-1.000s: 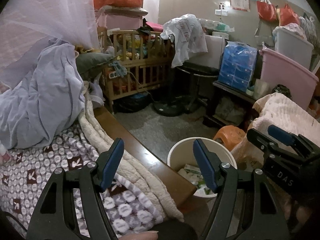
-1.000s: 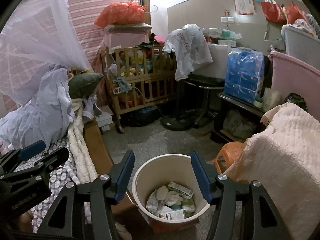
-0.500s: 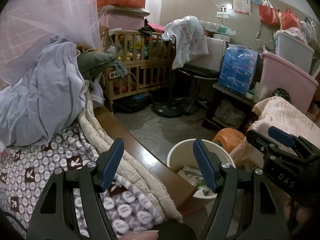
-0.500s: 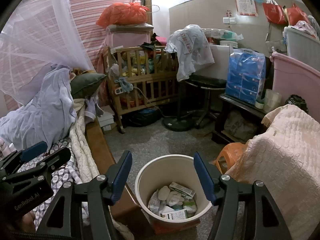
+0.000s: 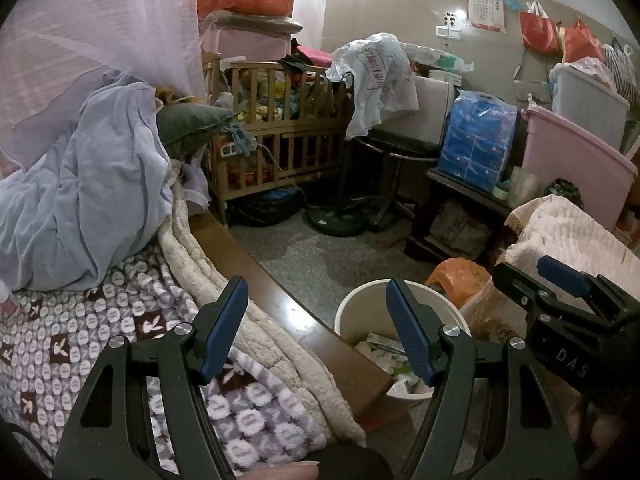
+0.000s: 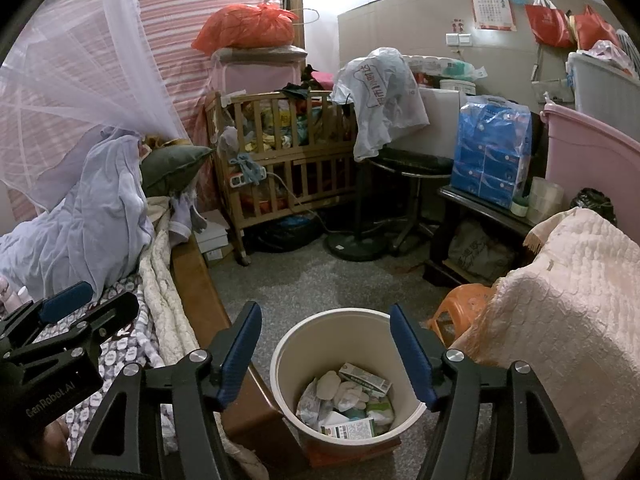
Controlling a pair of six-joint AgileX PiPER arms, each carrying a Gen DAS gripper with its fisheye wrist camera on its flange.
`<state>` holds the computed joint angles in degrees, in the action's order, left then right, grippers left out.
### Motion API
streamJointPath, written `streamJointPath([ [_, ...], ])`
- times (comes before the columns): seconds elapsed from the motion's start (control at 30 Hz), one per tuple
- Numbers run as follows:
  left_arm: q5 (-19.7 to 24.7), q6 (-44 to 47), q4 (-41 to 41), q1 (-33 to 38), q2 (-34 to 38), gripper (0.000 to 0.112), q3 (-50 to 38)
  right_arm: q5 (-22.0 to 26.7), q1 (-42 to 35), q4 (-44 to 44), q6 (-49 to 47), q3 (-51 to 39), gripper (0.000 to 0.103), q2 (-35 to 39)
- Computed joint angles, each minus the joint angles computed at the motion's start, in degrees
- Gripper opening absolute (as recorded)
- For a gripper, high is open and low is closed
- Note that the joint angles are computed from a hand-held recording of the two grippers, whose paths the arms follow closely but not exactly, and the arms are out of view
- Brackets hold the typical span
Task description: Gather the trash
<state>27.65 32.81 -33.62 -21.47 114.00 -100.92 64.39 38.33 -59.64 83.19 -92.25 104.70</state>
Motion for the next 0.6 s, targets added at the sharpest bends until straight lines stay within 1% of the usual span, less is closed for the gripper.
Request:
streamJointPath([
  [0.33, 0.0, -0.6, 0.4, -0.1, 0.2, 0.071, -0.1, -0.4, -0.3, 0.1, -0.1, 0.1, 0.066, -0.1],
  [0.6, 0.1, -3.7, 3.0, -0.9, 0.6, 0.071, -0.9, -0.1, 0.0, 0.3, 0.0, -0.1, 0.067, 0.1],
])
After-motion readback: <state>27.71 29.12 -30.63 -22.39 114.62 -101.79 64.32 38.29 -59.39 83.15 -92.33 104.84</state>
